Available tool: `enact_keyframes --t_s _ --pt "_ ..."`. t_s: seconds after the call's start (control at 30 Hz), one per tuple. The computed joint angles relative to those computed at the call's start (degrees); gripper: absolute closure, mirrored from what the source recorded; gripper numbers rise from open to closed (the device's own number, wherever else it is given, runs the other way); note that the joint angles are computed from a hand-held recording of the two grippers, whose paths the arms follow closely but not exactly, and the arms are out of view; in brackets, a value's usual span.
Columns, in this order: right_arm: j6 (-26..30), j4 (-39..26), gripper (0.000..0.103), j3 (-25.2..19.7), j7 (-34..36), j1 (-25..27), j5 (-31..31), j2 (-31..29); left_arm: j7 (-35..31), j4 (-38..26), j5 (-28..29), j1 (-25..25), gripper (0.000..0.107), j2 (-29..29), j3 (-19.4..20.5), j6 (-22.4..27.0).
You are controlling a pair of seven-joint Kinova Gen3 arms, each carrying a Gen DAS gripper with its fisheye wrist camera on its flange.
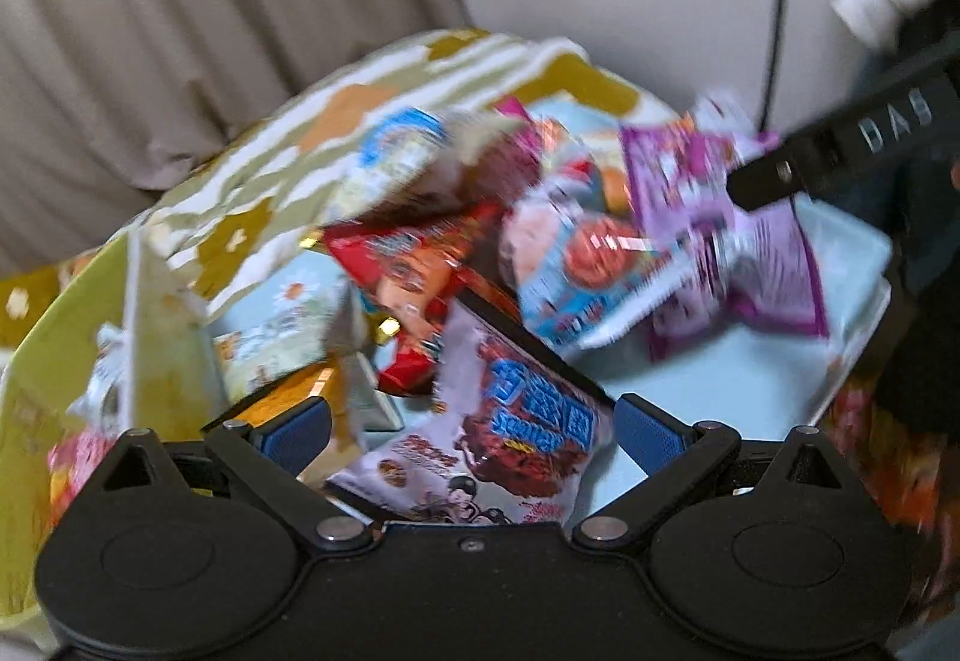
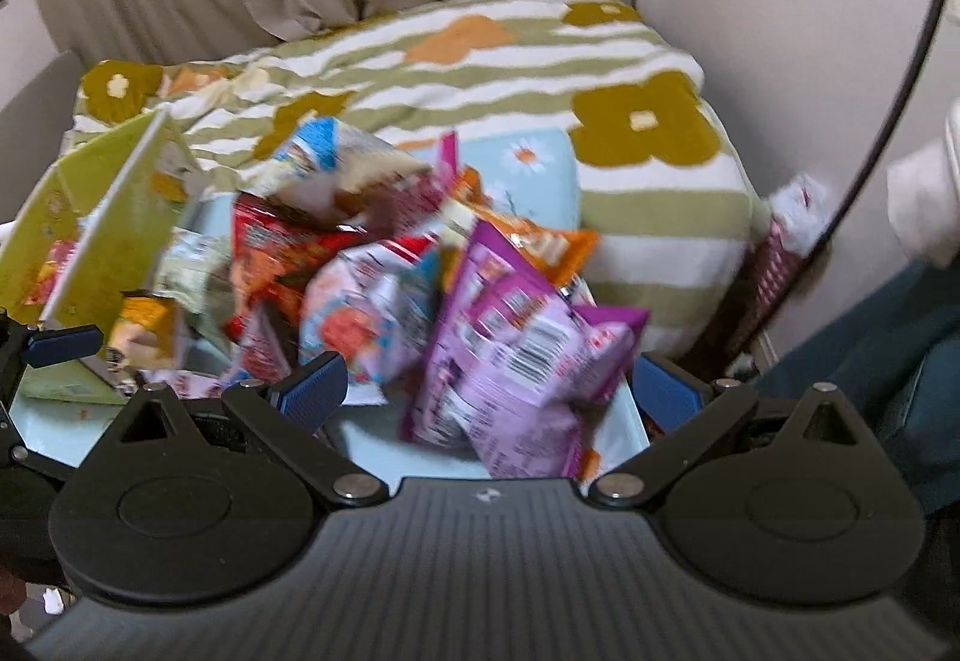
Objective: Organize snacks
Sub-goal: 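Move the left tool to the 'Sponge' packet while the right tool reaches the purple bag, then grasp the 'Sponge' packet with the left tool while the right tool grasps the purple bag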
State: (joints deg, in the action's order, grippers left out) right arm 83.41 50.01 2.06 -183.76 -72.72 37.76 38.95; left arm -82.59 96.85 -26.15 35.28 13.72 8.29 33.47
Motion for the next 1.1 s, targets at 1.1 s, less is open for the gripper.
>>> enact_keyframes --t_s 1.1 --pt "1.64 -6.19 0.0 1.97 -9.64 4.28 -7.55 7.09 -35.16 -10.11 22.11 -9.45 0.038 10.64 2.56 6.97"
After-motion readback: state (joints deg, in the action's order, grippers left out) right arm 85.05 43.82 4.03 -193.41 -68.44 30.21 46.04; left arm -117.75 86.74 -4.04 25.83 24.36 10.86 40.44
